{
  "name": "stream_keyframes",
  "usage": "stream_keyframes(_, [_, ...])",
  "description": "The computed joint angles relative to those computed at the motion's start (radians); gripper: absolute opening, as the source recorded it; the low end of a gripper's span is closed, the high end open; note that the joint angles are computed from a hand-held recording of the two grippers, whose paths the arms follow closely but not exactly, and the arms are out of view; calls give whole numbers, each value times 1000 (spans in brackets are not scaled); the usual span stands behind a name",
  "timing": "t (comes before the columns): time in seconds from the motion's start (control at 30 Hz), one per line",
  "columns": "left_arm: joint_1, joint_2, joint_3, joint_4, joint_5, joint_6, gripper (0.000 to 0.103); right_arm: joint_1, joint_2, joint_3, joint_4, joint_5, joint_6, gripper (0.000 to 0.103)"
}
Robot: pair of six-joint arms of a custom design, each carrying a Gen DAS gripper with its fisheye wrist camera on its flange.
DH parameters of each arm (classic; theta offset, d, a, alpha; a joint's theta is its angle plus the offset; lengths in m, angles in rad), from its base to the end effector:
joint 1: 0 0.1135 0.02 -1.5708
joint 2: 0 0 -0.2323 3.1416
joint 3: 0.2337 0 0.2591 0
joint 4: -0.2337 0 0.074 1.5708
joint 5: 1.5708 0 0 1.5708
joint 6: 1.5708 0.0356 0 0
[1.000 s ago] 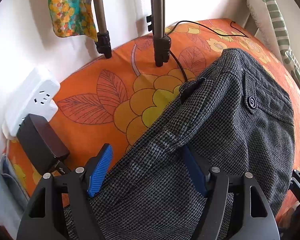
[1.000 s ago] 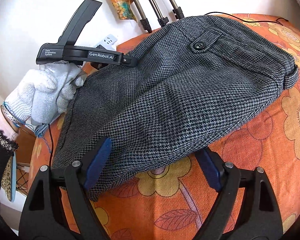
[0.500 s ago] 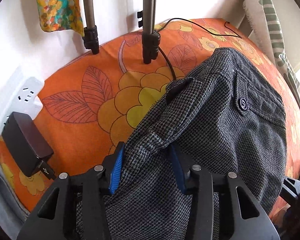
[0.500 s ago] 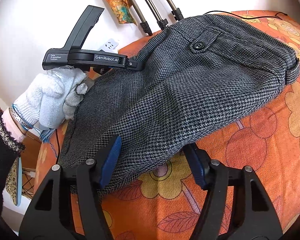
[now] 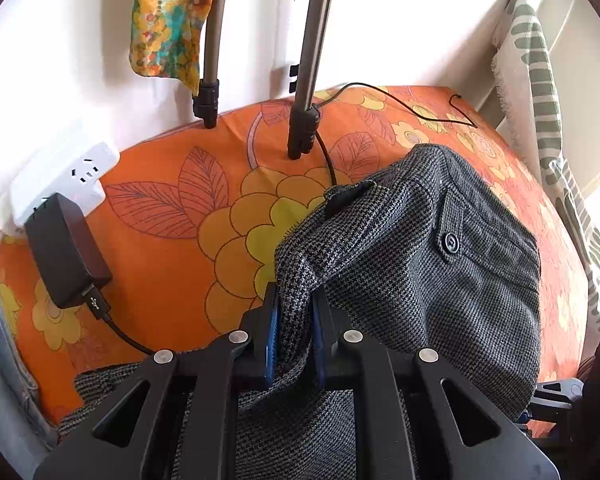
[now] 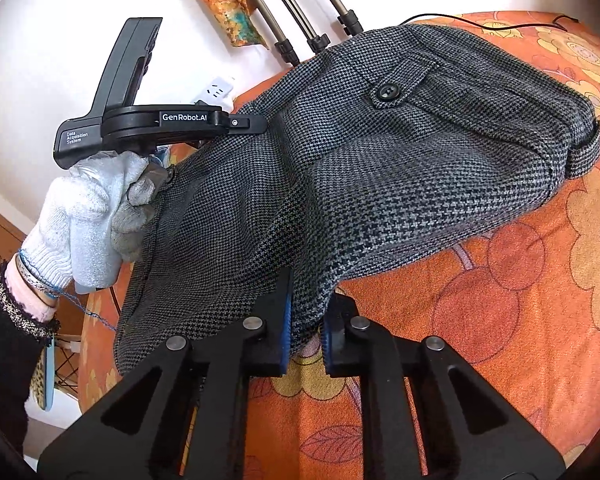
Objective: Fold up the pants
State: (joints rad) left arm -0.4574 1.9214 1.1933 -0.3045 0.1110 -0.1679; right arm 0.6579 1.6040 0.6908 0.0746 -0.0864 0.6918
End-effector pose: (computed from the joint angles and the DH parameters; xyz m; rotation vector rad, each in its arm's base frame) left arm 0.3427 -0.1731 0.1148 0.4208 2.6062 -0.3635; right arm 0.2374 0.1874 0.1014 0.0010 2.5349 0.6926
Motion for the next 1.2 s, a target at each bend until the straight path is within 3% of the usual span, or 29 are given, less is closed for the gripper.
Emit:
stream_keyframes(0.27, [-15, -158, -87, 28, 29, -73, 12, -35, -159, -60, -26, -33, -54, 8])
stream_keyframes(0.53, [-33, -419, -252, 81, 33, -240, 12, -135, -515, -145, -179, -79, -162, 6])
stream_keyframes(0.67, [-91, -586, -333, 47, -35, -317, 12, -219, -727, -176, -294, -129, -227, 6])
stream_keyframes(0.83, [-242, -808, -407, -49, -195, -448, 12, -278, -856, -155, -392, -173, -297, 6])
stream_keyframes(1.03, [-565, -994, -431, -258, -503, -728, 12, -337, -1045, -131, -566, -297, -369, 5])
stream_keyframes(1.13, [-811, -989, -366, -437, -717, -940, 12, -373, -1119, -103, -673, -389, -409, 6])
stream_keyframes(1.2, [-980, -947, -306, -579, -844, -1140, 12, -365, -1159, -77, -741, -423, -433, 5])
